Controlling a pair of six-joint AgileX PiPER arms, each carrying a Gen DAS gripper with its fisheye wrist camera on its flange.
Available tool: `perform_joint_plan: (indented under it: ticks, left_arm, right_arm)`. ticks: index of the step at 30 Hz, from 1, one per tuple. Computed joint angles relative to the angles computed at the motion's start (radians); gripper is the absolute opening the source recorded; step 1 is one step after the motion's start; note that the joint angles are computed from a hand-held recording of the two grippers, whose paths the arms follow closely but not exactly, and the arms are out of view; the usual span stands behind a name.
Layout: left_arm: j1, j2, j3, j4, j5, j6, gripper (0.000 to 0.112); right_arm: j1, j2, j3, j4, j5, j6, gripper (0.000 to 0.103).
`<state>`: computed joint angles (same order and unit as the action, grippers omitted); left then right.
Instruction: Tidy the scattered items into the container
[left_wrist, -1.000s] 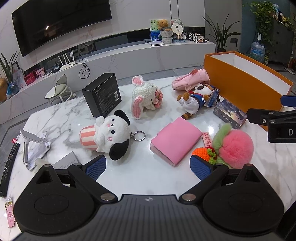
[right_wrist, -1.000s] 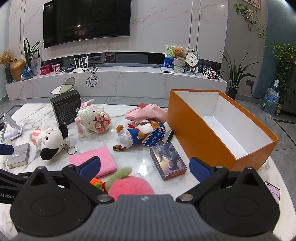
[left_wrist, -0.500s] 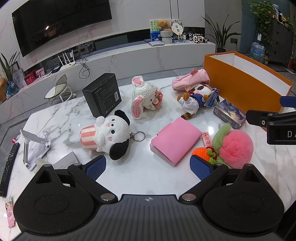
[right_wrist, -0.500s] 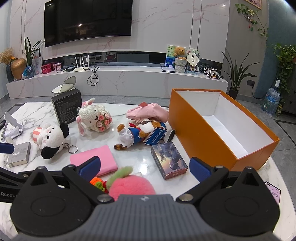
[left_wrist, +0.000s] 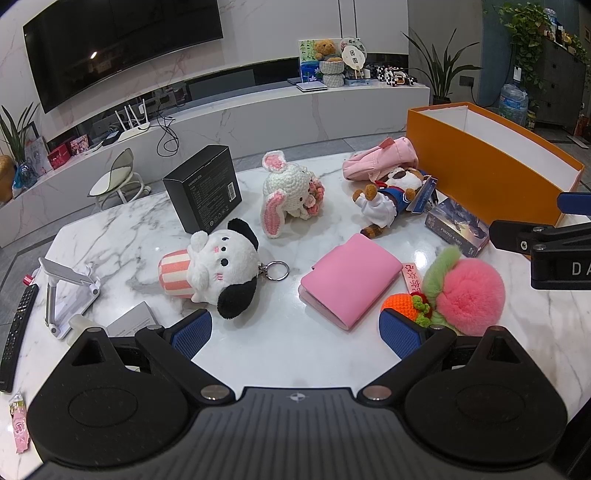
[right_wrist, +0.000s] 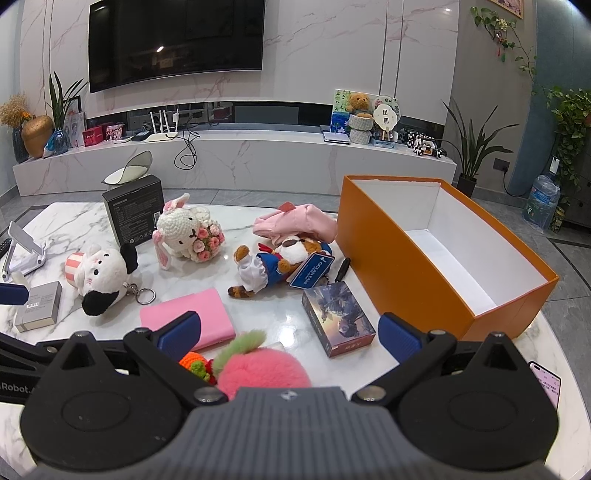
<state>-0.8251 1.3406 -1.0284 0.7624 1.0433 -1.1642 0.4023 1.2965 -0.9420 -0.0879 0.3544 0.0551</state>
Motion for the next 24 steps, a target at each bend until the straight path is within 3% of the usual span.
perform_joint_plan:
  ticks: [6,9,14,21,24]
  left_arm:
    - [-0.011,-0.001,-0.007,0.036,0.016,-0.012,0.103]
    - [-0.016,-0.011,-0.033,0.076,0.026,-0.002,0.103]
    - [0.061,-0.018,-0.138,0.025,-0.01,0.15,0.103]
    - [0.153,-0.03,-0.276,-0.005,-0.012,0.35,0.103]
    - [0.213,-0.053,-0.279,0.002,-0.071,0.355,0.103]
  right_arm:
    - [-0.013,-0.006,-0.013,0.016,0.004,-0.029,0.103]
    - [-0.063,-0.025,-0.055,0.182,0.01,-0.231,0.103]
    - [-0.169,0.008,-0.22,0.431,0.128,-0.478,0.103]
    - [-0.213,0.065,-0.404,0.492,0.198,-0.588,0.103]
    - [-0.226,0.088,-0.448,0.552,0.204,-0.655,0.103]
